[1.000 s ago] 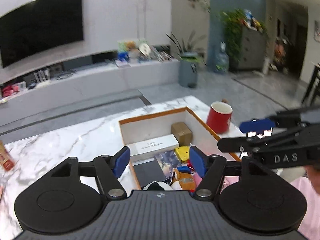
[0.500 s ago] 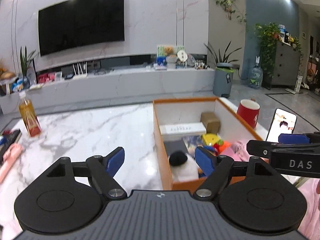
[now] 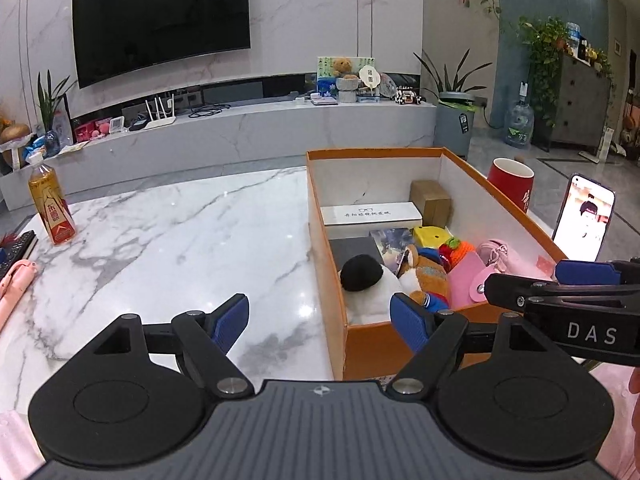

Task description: Organize objects

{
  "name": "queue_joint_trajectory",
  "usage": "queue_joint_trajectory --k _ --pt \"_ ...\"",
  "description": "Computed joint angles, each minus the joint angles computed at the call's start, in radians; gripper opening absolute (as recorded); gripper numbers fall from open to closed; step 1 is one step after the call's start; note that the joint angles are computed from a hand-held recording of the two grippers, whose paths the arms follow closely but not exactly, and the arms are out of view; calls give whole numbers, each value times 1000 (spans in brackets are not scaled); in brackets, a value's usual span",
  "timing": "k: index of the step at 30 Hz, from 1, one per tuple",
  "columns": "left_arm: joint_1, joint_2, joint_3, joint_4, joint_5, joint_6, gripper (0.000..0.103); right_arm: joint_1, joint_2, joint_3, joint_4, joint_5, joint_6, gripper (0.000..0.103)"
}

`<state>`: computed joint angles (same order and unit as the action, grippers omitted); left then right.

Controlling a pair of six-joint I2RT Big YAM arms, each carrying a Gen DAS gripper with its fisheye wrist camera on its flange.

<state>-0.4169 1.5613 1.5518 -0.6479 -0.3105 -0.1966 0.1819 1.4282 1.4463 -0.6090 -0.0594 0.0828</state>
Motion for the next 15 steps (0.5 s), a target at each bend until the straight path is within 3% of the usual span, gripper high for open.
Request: queue_joint_trajectory --k 15 --pt "5 -28 1 -53 -3 -26 92 4 11 11 -10 -4 -18 77"
